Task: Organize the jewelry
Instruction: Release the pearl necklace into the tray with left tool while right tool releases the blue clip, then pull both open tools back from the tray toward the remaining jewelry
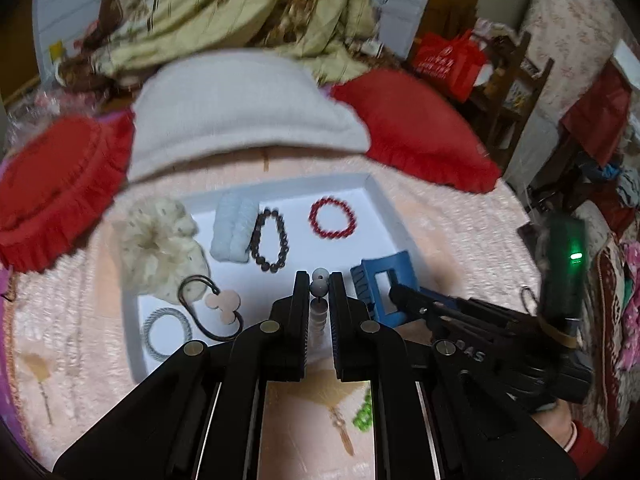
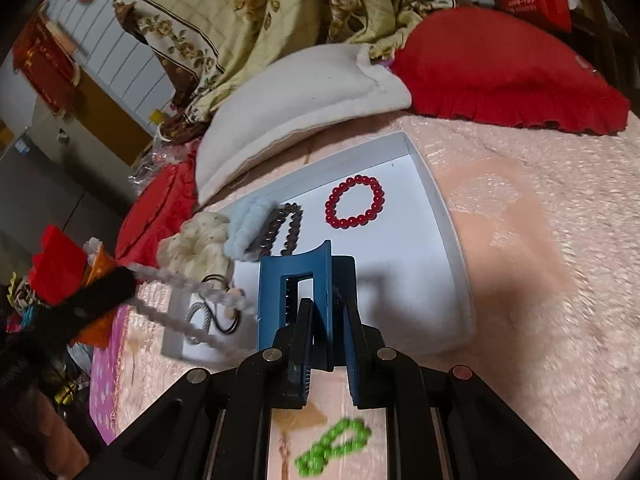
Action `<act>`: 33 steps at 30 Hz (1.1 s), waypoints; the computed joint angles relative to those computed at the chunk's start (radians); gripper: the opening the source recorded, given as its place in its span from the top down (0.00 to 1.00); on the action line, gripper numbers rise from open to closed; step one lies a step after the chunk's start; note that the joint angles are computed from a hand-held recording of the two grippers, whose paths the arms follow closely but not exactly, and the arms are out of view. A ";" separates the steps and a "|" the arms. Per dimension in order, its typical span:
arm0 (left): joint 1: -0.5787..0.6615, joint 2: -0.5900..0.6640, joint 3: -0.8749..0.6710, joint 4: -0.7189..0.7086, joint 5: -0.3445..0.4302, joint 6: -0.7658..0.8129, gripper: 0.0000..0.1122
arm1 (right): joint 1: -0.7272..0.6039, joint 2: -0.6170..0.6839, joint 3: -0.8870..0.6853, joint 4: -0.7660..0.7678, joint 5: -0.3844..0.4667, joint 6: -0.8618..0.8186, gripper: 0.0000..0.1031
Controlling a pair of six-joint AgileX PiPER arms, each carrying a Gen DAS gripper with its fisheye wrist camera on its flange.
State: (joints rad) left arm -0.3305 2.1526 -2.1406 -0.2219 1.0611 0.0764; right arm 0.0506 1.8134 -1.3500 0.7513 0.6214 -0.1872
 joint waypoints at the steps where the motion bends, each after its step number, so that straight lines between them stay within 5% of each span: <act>1: -0.001 0.034 -0.032 0.012 0.014 -0.016 0.93 | 0.007 0.028 -0.029 -0.017 0.005 0.014 0.87; 7: 0.022 0.173 -0.120 0.055 0.031 -0.063 0.93 | 0.053 0.152 -0.151 -0.092 0.028 0.068 0.87; 15: 0.064 0.160 -0.023 -0.010 0.011 -0.065 0.87 | 0.081 0.234 -0.247 -0.184 0.034 0.159 0.85; 19: 0.075 0.056 0.140 -0.038 -0.075 -0.033 0.86 | 0.091 0.194 -0.218 -0.241 -0.002 0.181 0.60; 28: 0.074 -0.383 0.680 0.043 -0.365 -0.062 0.86 | 0.113 -0.158 0.141 -0.241 -0.153 0.108 0.59; 33: 0.069 -0.599 0.967 0.117 -0.470 -0.181 0.70 | 0.216 -0.330 0.338 -0.515 -0.228 0.357 0.59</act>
State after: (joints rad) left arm -0.2615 1.5535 -1.1737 -0.1049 0.5910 -0.1050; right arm 0.2666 1.4837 -1.0116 0.2367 0.3931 0.1701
